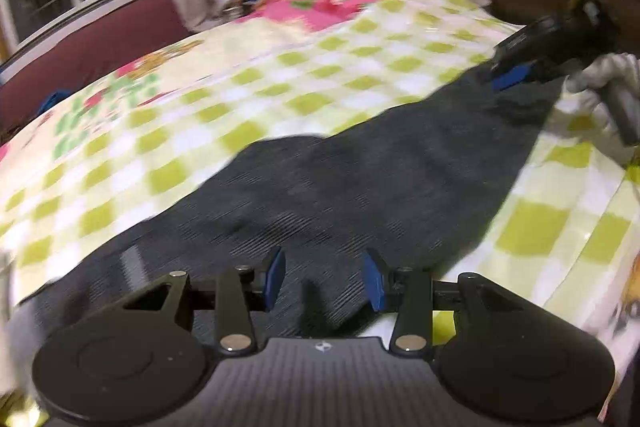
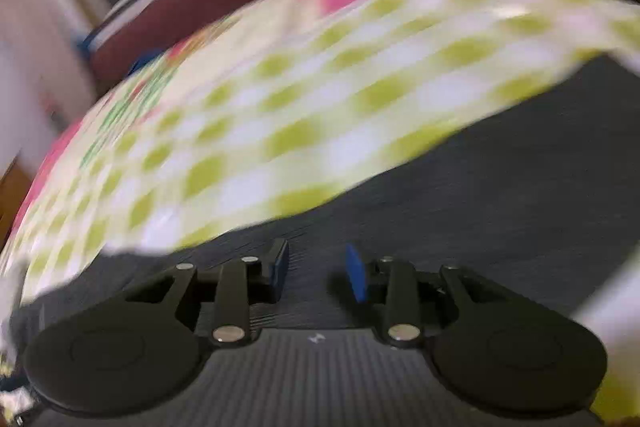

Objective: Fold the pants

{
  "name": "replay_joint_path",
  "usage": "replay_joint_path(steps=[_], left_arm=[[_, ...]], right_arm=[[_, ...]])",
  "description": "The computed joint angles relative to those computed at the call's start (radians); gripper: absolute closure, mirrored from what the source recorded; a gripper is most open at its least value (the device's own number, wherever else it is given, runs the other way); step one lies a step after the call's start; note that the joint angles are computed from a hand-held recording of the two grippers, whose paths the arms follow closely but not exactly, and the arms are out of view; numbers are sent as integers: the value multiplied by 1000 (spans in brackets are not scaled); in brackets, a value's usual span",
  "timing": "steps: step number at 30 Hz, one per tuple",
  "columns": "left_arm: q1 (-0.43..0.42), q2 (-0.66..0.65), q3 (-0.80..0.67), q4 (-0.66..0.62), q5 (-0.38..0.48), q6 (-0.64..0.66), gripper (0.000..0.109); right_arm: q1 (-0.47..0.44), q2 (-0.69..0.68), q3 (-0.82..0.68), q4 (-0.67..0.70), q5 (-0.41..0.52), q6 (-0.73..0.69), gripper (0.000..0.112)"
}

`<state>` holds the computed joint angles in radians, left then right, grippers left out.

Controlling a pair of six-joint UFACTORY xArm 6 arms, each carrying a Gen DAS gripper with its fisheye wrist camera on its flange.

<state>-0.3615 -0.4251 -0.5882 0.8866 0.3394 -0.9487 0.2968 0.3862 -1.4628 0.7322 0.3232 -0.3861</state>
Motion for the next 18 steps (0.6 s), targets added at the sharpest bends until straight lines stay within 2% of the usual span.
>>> replay_joint_path(steps=[4, 8, 10, 16, 18], left_arm=[[-22, 206, -153, 53, -70, -21, 52], [-62, 369, -295, -11, -38, 62, 52], [-82, 416, -343, -31, -6, 93, 52], [-117, 478, -424, -89, 52, 163, 52], [-123, 500, -450, -96, 60, 179, 52]], right_arm=[[-112, -70, 128, -19, -164, 174, 69], [-177, -26, 94, 206, -220, 106, 68], [-190, 22, 34, 341, -198, 11, 68], [-216, 169, -142, 377, -154, 5, 69], [-227, 173, -155, 462, -135, -85, 64]])
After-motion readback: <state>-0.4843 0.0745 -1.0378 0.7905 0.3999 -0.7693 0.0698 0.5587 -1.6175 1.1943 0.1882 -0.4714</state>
